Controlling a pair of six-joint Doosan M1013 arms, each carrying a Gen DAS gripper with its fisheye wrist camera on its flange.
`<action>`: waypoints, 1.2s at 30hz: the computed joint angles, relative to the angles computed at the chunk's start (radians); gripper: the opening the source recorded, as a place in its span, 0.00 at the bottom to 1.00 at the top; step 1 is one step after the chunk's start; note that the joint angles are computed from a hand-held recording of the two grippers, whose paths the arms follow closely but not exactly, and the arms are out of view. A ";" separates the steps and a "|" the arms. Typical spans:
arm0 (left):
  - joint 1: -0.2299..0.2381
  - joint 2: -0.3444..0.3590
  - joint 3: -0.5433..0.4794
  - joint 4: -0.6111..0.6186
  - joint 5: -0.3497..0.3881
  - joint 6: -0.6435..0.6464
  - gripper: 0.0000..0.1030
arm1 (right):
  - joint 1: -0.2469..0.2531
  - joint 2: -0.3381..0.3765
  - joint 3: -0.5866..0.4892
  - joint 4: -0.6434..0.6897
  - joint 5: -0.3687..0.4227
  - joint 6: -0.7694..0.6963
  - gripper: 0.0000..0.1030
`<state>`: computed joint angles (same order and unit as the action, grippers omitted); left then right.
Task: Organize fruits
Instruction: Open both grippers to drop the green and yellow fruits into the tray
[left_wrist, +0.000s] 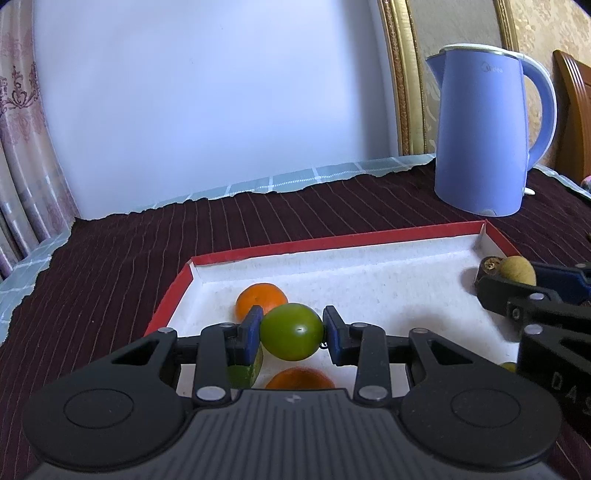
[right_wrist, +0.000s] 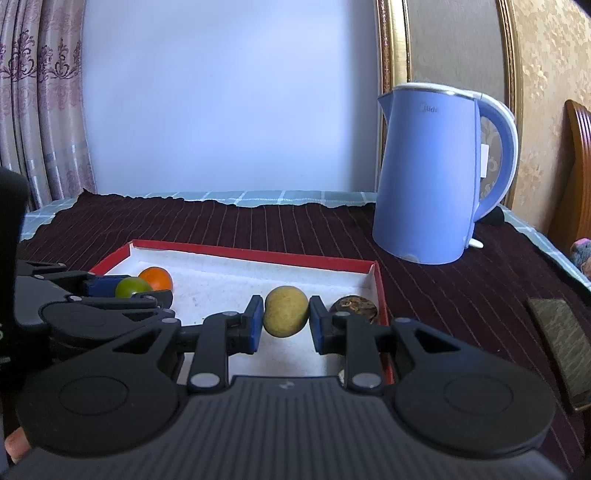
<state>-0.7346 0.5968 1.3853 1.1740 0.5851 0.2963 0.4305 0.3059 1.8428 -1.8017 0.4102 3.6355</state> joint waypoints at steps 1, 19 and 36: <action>0.001 0.000 0.000 0.001 -0.003 -0.003 0.33 | -0.001 0.002 -0.001 -0.001 -0.001 0.004 0.24; 0.012 0.017 -0.021 -0.004 -0.017 -0.020 0.33 | -0.010 0.031 -0.039 0.022 -0.002 -0.020 0.24; 0.019 0.041 -0.054 -0.003 0.000 -0.025 0.34 | -0.024 0.067 -0.088 0.113 0.030 -0.115 0.24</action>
<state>-0.7152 0.6379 1.3313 1.1715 0.5847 0.2710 0.4066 0.3726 1.7545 -1.6882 0.4400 3.5208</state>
